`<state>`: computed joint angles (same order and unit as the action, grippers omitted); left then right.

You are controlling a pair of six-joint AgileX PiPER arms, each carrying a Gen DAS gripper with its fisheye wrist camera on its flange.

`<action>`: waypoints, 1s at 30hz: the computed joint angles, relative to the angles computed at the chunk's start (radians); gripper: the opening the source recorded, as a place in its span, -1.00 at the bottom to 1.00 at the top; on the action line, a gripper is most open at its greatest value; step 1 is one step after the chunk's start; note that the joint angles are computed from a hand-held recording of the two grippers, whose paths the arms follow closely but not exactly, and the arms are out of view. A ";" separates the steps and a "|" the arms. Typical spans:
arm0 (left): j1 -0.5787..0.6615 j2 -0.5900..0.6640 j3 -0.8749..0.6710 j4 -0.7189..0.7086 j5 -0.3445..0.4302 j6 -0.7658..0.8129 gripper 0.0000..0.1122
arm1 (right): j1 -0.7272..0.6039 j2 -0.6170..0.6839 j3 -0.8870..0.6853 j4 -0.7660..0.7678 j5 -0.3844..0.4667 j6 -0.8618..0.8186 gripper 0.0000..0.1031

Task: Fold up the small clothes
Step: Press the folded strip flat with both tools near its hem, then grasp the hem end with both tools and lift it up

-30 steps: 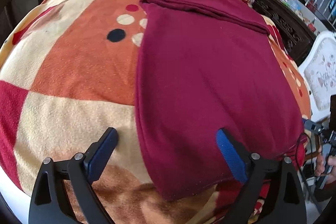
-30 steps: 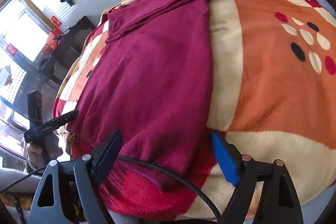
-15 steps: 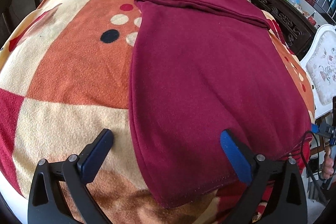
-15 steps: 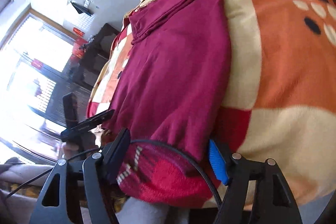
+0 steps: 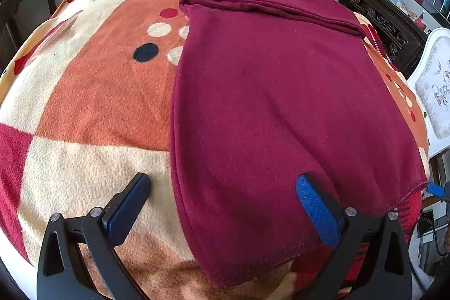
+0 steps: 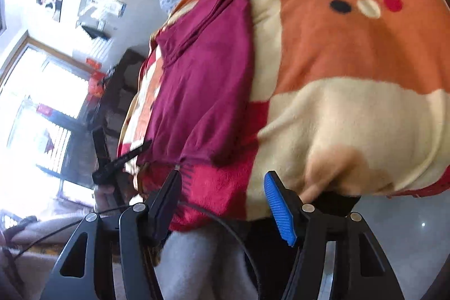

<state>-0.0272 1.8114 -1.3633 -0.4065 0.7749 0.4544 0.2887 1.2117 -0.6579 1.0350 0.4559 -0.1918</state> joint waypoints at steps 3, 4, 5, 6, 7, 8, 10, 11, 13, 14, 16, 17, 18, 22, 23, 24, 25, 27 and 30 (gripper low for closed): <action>0.011 0.008 -0.017 -0.013 0.028 0.002 0.83 | -0.012 0.088 -0.030 0.192 -0.006 -0.198 0.33; 0.018 0.012 -0.025 -0.021 0.039 0.004 0.83 | -0.011 0.135 -0.054 0.242 0.002 -0.259 0.33; 0.022 0.014 -0.029 -0.028 0.046 0.006 0.83 | -0.009 0.177 -0.072 0.283 0.008 -0.311 0.33; 0.023 0.016 -0.032 -0.027 0.048 0.005 0.83 | -0.008 0.213 -0.089 0.316 0.012 -0.349 0.37; 0.021 0.016 -0.032 -0.021 0.046 0.000 0.83 | -0.007 0.245 -0.104 0.354 0.011 -0.386 0.37; 0.013 0.014 -0.030 -0.006 0.041 -0.010 0.83 | -0.002 0.255 -0.112 0.377 -0.007 -0.415 0.37; 0.002 0.015 -0.031 0.017 0.034 -0.026 0.83 | -0.031 0.251 -0.102 0.470 0.033 -0.529 0.28; -0.002 0.017 -0.033 0.027 0.032 -0.034 0.83 | -0.042 0.254 -0.103 0.499 0.055 -0.558 0.27; -0.006 0.020 -0.038 0.036 0.031 -0.040 0.83 | -0.038 0.267 -0.124 0.462 0.065 -0.535 0.27; -0.007 0.022 -0.040 0.035 0.032 -0.041 0.83 | -0.037 0.276 -0.133 0.436 0.067 -0.517 0.27; -0.009 0.022 -0.037 0.036 0.023 -0.044 0.83 | -0.035 0.314 -0.144 0.467 0.087 -0.545 0.24; -0.011 0.020 -0.032 0.041 0.015 -0.046 0.83 | -0.036 0.327 -0.146 0.493 0.097 -0.570 0.18; -0.015 0.018 -0.028 0.049 0.007 -0.051 0.83 | -0.038 0.335 -0.149 0.497 0.105 -0.581 0.09; -0.028 0.014 -0.016 0.073 -0.012 -0.040 0.83 | -0.028 0.368 -0.185 0.541 0.122 -0.635 -0.34; -0.025 0.015 -0.020 0.064 -0.002 -0.010 0.80 | -0.028 0.375 -0.193 0.581 0.135 -0.677 -0.45; -0.015 0.011 -0.025 0.033 0.016 0.045 0.48 | -0.029 0.369 -0.199 0.581 0.142 -0.683 -0.52; -0.008 0.008 -0.034 0.012 0.034 0.085 -0.21 | -0.025 0.372 -0.229 0.562 0.138 -0.678 -0.56; 0.019 0.040 -0.125 -0.020 0.138 0.126 -0.86 | -0.029 0.381 -0.291 0.527 0.143 -0.664 -0.67; 0.097 0.156 -0.356 -0.172 0.355 0.166 -0.86 | -0.058 0.407 -0.423 0.469 0.149 -0.636 -0.69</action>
